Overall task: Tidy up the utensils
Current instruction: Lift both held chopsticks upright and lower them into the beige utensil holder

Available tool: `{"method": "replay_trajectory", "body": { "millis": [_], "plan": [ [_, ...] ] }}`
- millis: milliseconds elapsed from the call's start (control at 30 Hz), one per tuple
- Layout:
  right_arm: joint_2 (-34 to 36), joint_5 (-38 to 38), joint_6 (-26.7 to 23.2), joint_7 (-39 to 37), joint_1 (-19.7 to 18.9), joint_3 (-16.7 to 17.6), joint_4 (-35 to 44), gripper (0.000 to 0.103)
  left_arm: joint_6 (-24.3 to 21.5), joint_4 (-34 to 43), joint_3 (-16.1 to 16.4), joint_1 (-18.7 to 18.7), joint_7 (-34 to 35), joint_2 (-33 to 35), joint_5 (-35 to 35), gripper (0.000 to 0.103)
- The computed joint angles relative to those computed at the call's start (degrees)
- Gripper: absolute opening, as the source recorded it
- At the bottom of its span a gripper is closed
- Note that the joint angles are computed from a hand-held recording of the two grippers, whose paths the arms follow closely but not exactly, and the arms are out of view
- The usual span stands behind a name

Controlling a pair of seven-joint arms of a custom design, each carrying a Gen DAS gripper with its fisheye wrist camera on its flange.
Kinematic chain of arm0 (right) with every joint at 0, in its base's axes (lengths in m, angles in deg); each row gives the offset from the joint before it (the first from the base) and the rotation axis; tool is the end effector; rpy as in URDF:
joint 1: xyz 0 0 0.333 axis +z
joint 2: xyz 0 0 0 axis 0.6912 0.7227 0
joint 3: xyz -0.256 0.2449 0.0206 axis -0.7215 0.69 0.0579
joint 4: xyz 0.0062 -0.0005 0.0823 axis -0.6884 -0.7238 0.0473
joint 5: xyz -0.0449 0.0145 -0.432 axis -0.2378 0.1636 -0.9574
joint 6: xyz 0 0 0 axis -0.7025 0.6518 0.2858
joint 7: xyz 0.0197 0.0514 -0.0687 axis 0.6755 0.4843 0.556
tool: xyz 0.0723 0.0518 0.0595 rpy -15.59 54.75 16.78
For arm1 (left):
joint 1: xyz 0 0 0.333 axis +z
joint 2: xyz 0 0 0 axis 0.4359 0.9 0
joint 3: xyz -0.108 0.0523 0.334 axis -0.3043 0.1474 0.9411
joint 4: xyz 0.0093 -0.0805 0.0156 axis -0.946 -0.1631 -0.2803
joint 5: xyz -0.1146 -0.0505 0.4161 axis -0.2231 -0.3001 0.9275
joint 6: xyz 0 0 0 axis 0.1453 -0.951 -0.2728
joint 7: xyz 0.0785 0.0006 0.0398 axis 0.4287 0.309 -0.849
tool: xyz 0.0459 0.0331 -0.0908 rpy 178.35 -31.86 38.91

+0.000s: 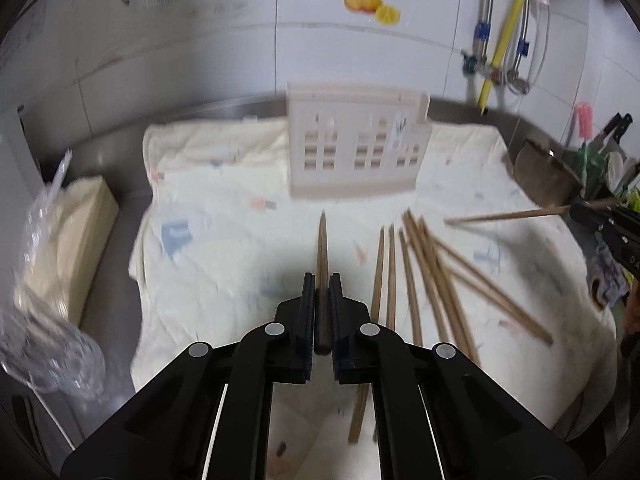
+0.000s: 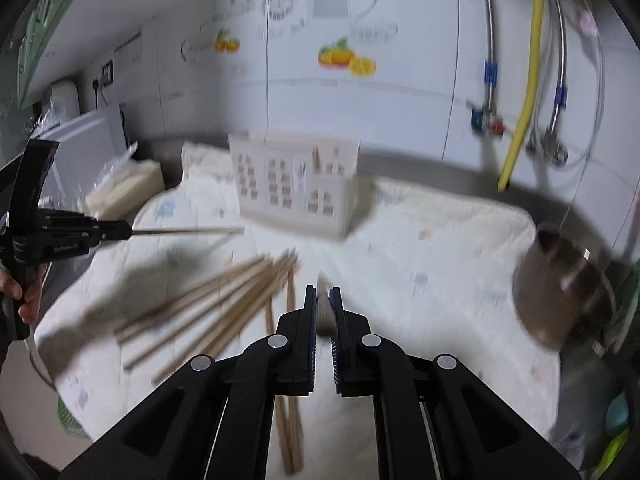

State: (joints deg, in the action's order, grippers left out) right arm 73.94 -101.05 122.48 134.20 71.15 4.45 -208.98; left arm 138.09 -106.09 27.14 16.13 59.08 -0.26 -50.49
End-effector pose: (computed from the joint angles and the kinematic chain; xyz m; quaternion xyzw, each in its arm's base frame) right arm 0.4422 0.3312 0.5672 -0.7814 0.4178 -0.2315 0.4015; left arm 0.3887 -0.3568 0.5491 -0.6440 0.6509 -0.3065 0.2601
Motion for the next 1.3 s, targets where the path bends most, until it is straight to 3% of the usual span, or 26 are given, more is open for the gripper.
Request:
{"method": "replay_trajectory", "body": {
  "millis": [167,333,467,667,833,1100,1300],
  "plan": [
    [3.09,4.9,-0.58,-6.49,3.08,-2.91,6.58,0.006,0.65,3.83,1.4,0.38,2.69,1.98,0.32,0.006],
    [5.79,16.05,-4.18,-18.45,5.95,-5.14,14.34,0.006,0.29,7.91,2.77,0.22,5.46,3.38,0.13,0.006],
    [7.53,22.17,-8.37,-24.85,4.89,-4.3,20.24,0.006,-0.83,11.62,3.02,0.19,8.15,3.51,0.86,0.005],
    [10.94,23.86,-12.22,-26.52,0.98,-1.12,27.54,0.006,-2.56,19.16,2.21,1.3,9.49,5.23,5.54,0.005],
    [14.11,20.87,-14.4,-24.75,-0.93,0.91,31.66,0.006,-4.2,26.79,2.7,1.03,7.55,9.49,11.7,0.005],
    [18.64,17.41,-16.55,-22.29,-2.41,2.22,36.06,0.006,-5.65,37.11,7.04,-2.16,0.93,17.9,20.88,0.005],
    [21.03,15.49,-18.11,-21.35,-3.01,2.68,37.76,0.006,-4.98,38.91,12.05,-5.17,-3.56,21.41,21.97,0.005]
  ]
}}
